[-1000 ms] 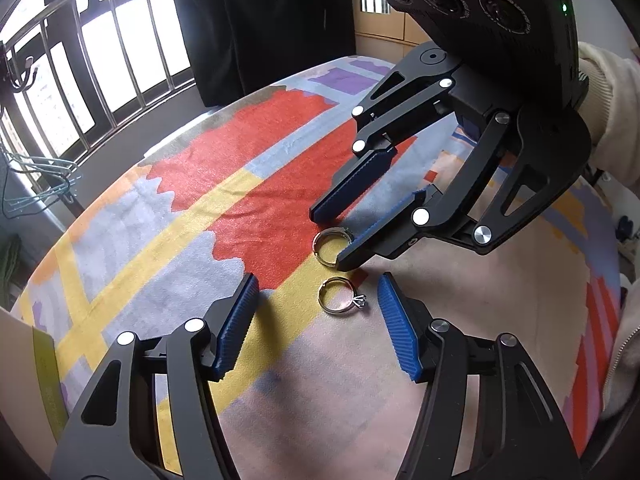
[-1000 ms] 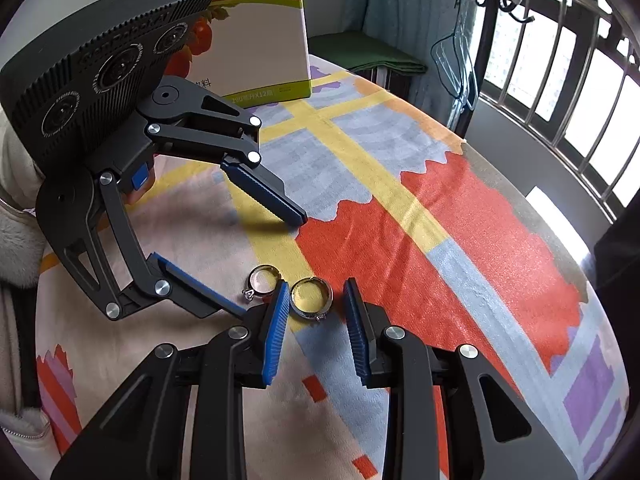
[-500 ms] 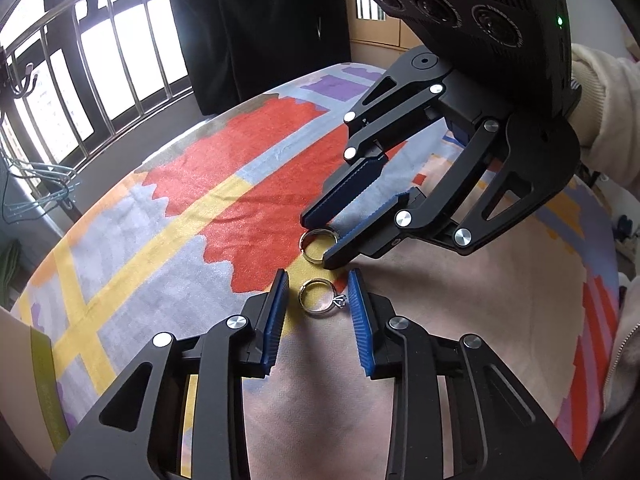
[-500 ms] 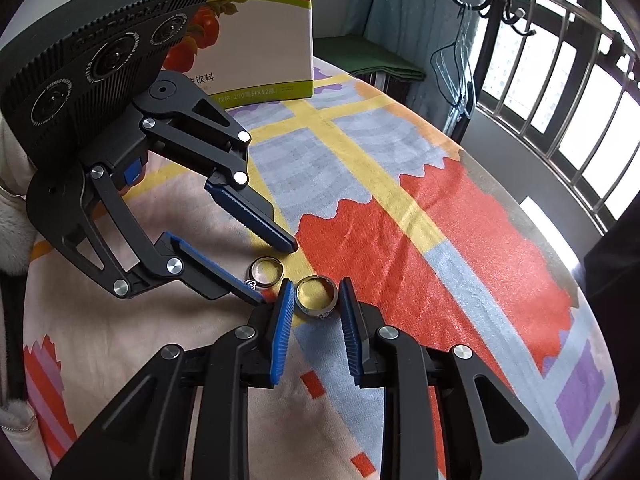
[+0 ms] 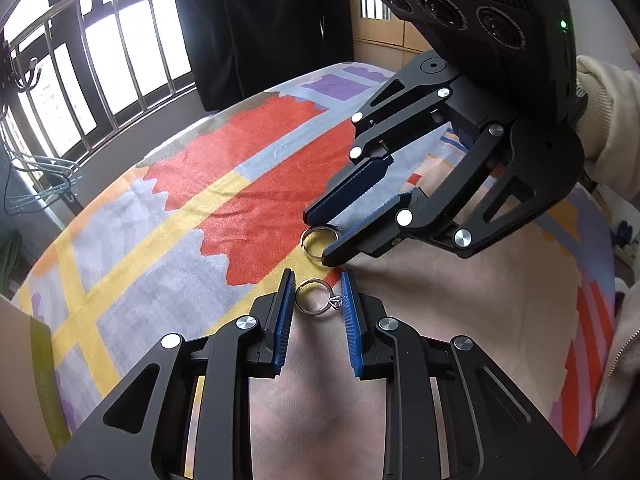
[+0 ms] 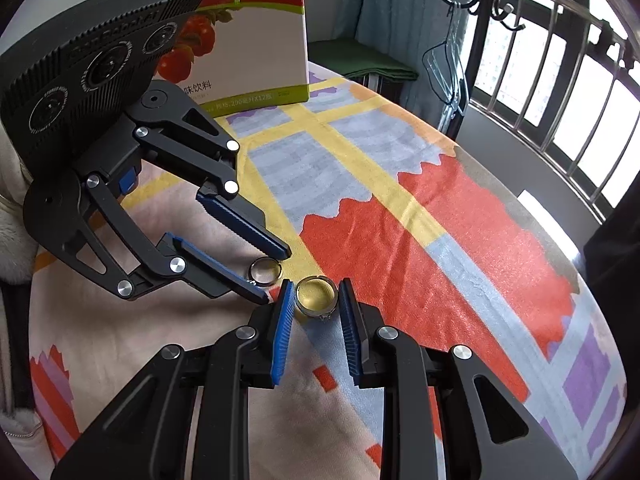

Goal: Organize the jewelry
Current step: 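Close the right gripper on the gold ring while the left gripper grasps the silver ring, then lift both rings and carry them over the cardboard box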

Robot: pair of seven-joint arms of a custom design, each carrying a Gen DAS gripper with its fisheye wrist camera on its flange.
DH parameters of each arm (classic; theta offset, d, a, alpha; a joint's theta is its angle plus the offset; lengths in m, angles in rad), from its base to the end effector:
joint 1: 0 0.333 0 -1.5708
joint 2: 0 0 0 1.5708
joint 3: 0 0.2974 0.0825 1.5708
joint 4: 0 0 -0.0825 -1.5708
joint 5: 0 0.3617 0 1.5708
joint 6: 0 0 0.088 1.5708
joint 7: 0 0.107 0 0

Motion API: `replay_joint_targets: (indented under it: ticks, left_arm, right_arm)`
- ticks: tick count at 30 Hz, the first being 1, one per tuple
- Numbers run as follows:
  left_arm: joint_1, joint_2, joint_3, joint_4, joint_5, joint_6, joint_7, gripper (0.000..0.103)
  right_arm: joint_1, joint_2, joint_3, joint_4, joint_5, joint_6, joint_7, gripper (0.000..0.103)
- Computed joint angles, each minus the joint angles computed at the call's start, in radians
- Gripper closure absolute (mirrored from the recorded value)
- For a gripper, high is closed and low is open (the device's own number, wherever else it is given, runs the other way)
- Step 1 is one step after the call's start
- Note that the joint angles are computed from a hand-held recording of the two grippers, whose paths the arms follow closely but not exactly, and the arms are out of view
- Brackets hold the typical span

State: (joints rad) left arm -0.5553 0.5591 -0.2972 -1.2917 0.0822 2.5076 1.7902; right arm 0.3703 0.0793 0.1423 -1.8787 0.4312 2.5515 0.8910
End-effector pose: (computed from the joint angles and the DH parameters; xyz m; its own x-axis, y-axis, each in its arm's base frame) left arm 0.5224 -0.5103 0.5023 -0.8404 -0.5384 -0.0617 -0.3866 0.6754 -0.6280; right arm 0.5304 0.2892 0.5225 0.7848 -0.6198 -0.0038 -0.4845 -0.6096 -0.6274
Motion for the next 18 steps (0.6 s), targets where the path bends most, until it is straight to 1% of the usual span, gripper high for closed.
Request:
replay_joint_targets:
  ticks: [4,9,13,18]
  left_arm:
    - [0.004,-0.025,-0.001,-0.015,-0.007,-0.010,-0.014,0.081]
    - [0.003,-0.087,0.008,-0.069,0.020,0.004,-0.031,0.081]
    - [0.014,-0.135,0.008,-0.104,0.031,-0.016,-0.045,0.081]
    - [0.042,-0.224,0.005,-0.196,0.033,0.014,-0.062,0.081]
  right_arm:
    - [0.002,-0.007,0.001,0.006,0.002,0.003,0.010,0.080]
    - [0.012,-0.014,0.005,0.017,-0.003,0.004,0.022,0.080]
    - [0.024,-0.030,0.012,0.030,0.008,0.002,0.001,0.080]
    - [0.045,-0.043,0.017,0.045,-0.017,0.017,0.028,0.080]
